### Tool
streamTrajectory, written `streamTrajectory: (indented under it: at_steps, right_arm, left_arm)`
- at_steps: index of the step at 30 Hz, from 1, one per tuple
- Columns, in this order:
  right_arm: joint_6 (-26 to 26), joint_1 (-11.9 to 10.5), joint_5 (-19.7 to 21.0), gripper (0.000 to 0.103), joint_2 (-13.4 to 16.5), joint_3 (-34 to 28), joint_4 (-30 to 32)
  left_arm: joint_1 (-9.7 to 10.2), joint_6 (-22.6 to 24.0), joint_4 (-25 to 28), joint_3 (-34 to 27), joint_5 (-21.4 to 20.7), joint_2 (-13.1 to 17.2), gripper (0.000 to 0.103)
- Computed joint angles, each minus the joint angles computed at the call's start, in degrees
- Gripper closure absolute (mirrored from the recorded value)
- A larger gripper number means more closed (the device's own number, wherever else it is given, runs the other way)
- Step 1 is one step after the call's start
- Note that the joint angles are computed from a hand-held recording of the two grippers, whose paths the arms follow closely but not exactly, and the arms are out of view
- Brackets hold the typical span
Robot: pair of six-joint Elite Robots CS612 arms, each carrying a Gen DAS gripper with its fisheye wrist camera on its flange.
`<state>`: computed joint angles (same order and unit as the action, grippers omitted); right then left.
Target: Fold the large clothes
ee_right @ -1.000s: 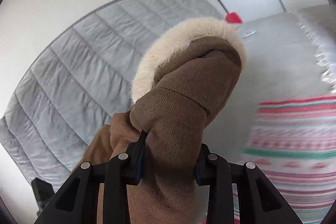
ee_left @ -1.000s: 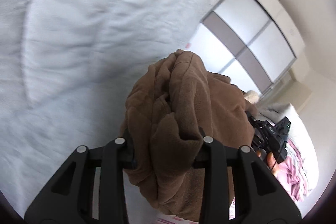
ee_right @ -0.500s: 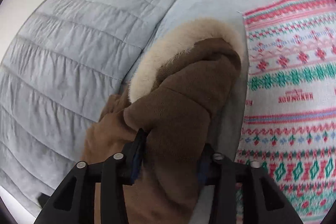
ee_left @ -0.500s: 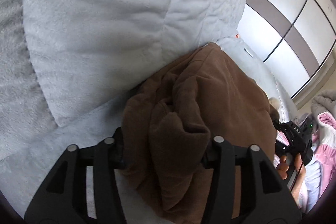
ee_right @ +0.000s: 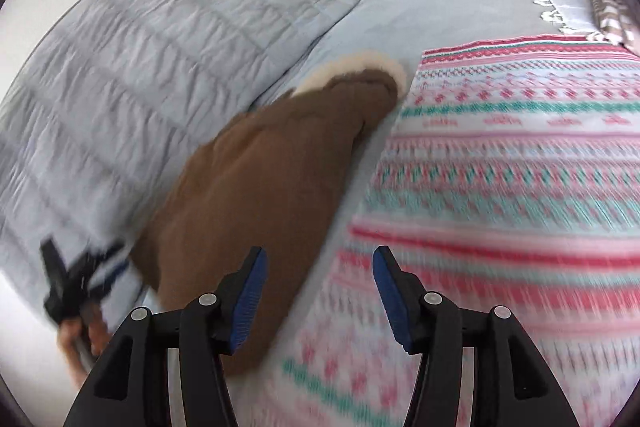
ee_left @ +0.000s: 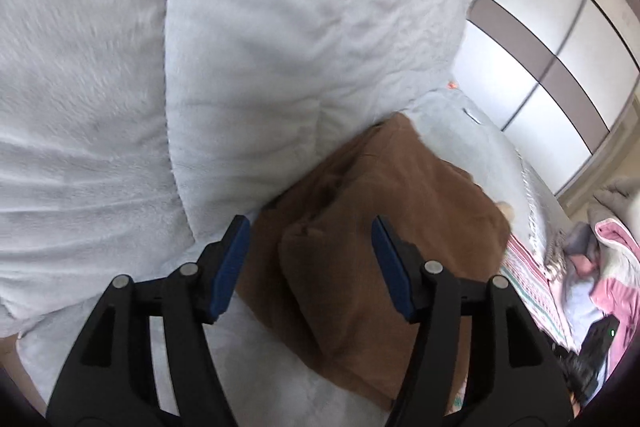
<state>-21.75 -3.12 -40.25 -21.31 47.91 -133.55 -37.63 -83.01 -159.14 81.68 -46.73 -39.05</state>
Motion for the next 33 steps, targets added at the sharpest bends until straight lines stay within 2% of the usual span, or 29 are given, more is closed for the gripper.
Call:
streamTrajectory:
  at_steps: [4, 6, 10, 12, 14, 16, 18, 21, 23, 25, 27, 31, 33]
  right_arm:
    - [-8.07, -1.99, 0.15, 0.046, -6.98, 12.23, -1.46]
    - [-12.41, -3.15, 0.89, 0.044, -10.68, 18.53, -2.78]
    - [-18.95, -4.95, 2.82, 0.038, -15.98, 27.42, -6.03]
    - [-22.42, -5.53, 3.12, 0.035, -18.45, 31.52, -8.92]
    - [-26.76, -6.23, 3.49, 0.032, -20.88, 35.61, -11.65]
    - [-28.91, -7.02, 4.05, 0.028, -22.80, 39.81, -17.42]
    - [-30.47, -7.74, 5.16, 0.021, -24.07, 42.63, -20.70]
    - [-33.78, -8.48, 5.46, 0.019, -25.81, 45.81, -23.13]
    - [-34.70, -8.91, 5.67, 0.017, -26.37, 47.45, -25.33]
    - [-36.56, -9.34, 5.47, 0.015, -27.04, 49.14, -25.98]
    - [-37.03, -9.63, 5.03, 0.015, -27.23, 50.30, -27.58]
    - [-35.14, -9.81, 3.20, 0.014, -27.35, 52.13, -32.62]
    - [-34.17, -9.91, 3.36, 0.014, -27.55, 52.77, -33.65]
  left_arm:
    - [-1.88, 0.43, 2.53, 0.92, 2.68, -1.79, 0.040]
    - [-2.71, 0.35, 2.95, 1.04, 2.88, -2.26, 0.040]
    - [-5.41, 1.32, 4.23, 0.89, 2.27, -2.71, 0.037]
    - [-6.46, 4.52, 8.68, -1.32, 1.28, -2.30, 0.032]
    - [-7.47, 3.17, 16.27, -4.05, 1.04, -2.22, 0.032]
    - [-8.78, 1.56, 18.92, -5.05, 1.80, -2.21, 0.030]
    - [-10.73, -2.89, 23.07, -5.64, 3.03, -2.32, 0.017]
    - [-13.46, -9.63, 30.34, -6.23, 3.93, -2.14, 0.015]
    - [-14.59, -11.34, 34.73, -7.64, 2.30, -1.48, 0.015]
    - [-15.60, -13.86, 38.74, -8.87, 2.58, -1.01, 0.015]
    - [-16.57, -15.25, 42.41, -10.09, 4.36, -0.63, 0.015]
    - [-18.54, -19.62, 55.37, -14.22, 9.25, 0.60, 0.012]
    - [-19.13, -20.09, 57.72, -14.85, 10.49, 0.73, 0.006]
